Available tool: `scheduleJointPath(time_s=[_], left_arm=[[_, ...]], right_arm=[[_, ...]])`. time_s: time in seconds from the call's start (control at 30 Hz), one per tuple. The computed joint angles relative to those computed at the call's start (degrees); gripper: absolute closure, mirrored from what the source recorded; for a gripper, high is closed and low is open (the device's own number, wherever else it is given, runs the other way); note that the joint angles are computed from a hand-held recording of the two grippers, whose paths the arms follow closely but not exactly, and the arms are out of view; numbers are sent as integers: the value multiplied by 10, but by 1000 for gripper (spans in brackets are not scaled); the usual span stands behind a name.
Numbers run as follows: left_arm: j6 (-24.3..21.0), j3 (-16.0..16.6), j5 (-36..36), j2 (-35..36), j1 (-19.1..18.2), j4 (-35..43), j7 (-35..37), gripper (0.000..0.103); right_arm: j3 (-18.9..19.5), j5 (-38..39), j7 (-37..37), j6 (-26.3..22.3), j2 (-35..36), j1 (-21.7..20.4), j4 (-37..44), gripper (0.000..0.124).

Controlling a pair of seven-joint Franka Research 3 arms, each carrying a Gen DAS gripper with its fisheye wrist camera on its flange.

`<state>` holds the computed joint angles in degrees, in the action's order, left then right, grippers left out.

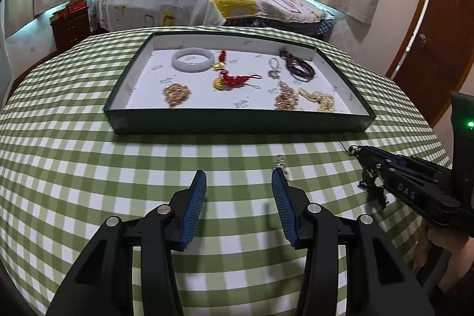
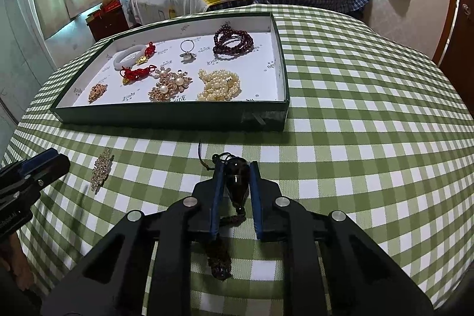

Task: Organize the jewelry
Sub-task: 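Close the right tool on the black tassel while the left tool grasps the silver rhinestone brooch, then carry the silver brooch into the tray with the left tool while the right tool carries the tassel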

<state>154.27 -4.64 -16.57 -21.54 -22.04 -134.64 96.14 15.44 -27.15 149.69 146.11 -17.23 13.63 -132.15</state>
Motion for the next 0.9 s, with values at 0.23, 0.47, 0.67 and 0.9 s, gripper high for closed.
scheduleJointPath(time_s=[0.23,0.47,0.67,0.9], left_arm=[[9,-9,-18,33,-21,23,27,57],[-9,-25,-12,57,-12,40,33,85],[-3,-26,-21,56,-8,36,45,91],[3,-26,-20,49,-4,30,47,91]], right_arm=[[0,8,-4,1,-6,3,-5,107],[3,10,-3,3,-8,0,-7,107],[4,8,-2,3,-7,-1,-7,107],[3,12,-1,9,-10,0,-9,107]])
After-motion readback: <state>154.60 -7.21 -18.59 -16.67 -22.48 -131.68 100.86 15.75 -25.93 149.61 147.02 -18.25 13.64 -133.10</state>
